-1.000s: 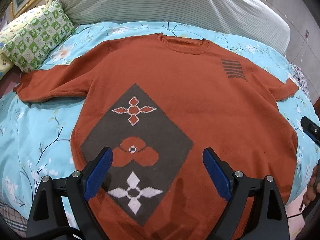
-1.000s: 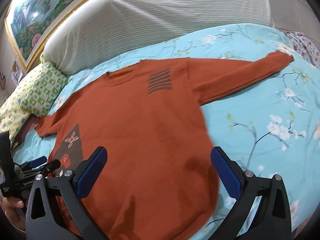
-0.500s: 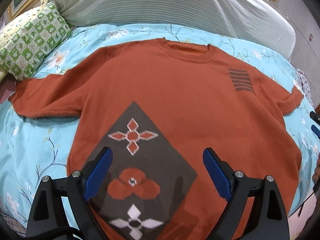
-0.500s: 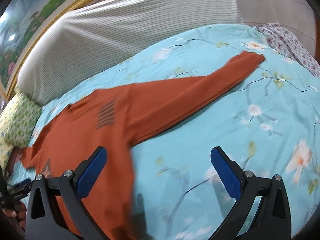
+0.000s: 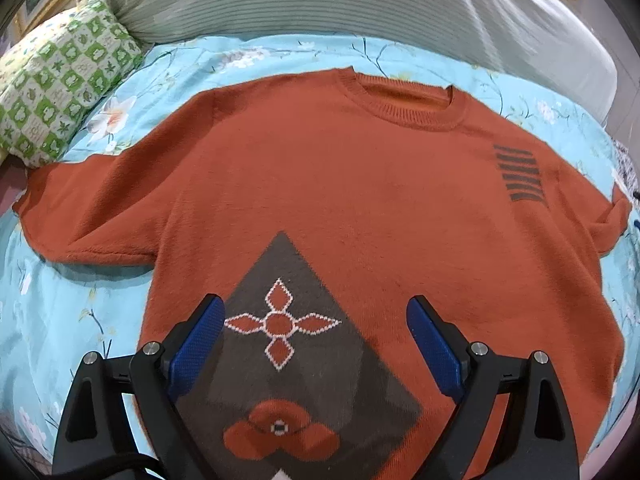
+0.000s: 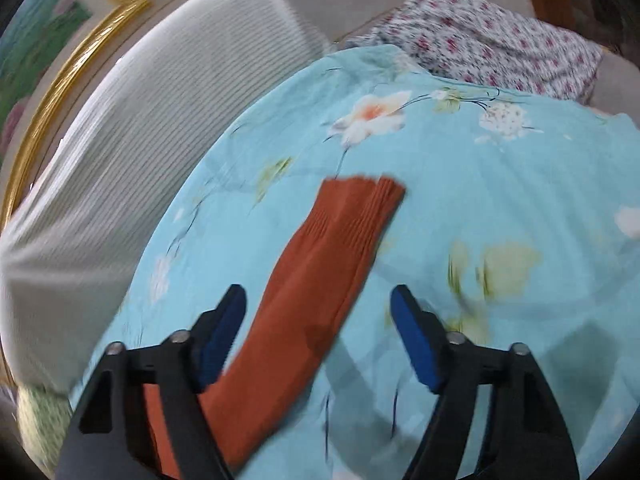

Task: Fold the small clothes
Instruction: 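Grasp the sweater sleeve cuff with the right gripper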

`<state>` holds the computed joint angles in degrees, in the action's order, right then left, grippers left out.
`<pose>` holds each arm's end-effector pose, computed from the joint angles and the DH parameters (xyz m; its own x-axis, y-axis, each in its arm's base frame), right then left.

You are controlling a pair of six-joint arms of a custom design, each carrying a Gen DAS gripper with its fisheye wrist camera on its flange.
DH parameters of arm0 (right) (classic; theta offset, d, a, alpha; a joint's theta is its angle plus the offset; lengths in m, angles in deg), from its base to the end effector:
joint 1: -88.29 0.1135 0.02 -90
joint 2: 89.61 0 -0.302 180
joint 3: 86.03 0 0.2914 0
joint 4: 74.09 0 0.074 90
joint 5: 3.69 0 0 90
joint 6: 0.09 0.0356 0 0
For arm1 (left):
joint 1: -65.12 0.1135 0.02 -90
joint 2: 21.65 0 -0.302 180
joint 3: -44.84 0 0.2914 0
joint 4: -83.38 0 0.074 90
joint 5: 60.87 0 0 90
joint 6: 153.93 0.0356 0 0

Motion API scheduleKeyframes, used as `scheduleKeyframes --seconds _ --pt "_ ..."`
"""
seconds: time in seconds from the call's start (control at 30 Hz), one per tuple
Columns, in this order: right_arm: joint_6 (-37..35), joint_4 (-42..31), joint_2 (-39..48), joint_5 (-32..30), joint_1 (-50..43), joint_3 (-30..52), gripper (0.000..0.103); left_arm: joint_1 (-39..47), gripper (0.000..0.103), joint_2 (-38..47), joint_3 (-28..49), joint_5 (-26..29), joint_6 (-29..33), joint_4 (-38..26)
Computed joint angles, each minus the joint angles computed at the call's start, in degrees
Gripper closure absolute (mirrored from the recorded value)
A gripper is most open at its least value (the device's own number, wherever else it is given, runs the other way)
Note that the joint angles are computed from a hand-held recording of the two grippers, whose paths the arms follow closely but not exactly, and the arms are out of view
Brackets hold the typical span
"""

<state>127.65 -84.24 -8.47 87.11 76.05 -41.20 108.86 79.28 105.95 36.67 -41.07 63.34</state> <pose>0.2772 -0.0607 0.1599 -0.4247 0.7184 -0.5509 0.6087 0.6771 0.4136 0.2604 0.2427 0.1289 -0.8235 -0.2550 -0.5068 -0.3450 0.9342 0.0905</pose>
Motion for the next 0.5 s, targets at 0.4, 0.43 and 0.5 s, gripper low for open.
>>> scheduleKeyframes --seconds 0.4,0.43,0.5 --pt "-0.55 9.13 1.04 -7.97 -1.26 -0.8 0.096 0.1 0.01 3.14 2.55 1.84 -1.37 -1.03" --pt "-0.41 8.73 -0.77 -7.81 0.87 -1.02 0.096 0.3 0.01 3.44 3.02 2.68 -1.83 -1.39" --pt "1.28 6.41 -6.01 -5.96 10.34 -0.87 0.096 1.35 0.01 3.15 3.34 4.02 -1.92 -2.03"
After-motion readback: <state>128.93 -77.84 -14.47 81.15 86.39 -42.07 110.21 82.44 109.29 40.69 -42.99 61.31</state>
